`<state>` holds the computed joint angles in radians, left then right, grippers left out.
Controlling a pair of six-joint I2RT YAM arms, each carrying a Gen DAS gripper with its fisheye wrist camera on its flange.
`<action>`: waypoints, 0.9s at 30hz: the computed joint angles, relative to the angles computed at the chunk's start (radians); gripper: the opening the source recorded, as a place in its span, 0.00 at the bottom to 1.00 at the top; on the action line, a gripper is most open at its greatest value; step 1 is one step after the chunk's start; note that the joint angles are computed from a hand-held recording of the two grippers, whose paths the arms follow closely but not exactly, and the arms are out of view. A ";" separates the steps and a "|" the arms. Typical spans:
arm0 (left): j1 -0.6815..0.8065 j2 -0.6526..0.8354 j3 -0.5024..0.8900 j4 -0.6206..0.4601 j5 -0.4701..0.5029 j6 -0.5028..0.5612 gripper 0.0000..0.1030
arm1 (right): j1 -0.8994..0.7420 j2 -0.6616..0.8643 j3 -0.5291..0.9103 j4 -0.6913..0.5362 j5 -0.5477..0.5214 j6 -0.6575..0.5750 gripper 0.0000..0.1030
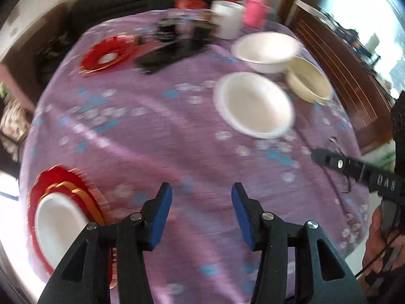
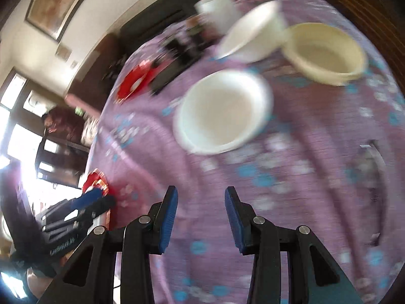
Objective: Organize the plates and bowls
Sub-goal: 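Move the left gripper to the rim of the beige plastic bowl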
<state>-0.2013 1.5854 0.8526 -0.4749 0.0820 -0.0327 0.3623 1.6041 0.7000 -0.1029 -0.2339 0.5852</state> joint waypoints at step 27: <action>-0.329 1.008 1.362 -0.363 -0.106 -0.210 0.44 | -0.584 0.377 0.454 -0.208 -0.069 -0.397 0.40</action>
<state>-0.5300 2.5937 2.2149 -0.8383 -0.0243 -0.2426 -0.2221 1.9811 1.1542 -0.3113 -0.3030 0.1878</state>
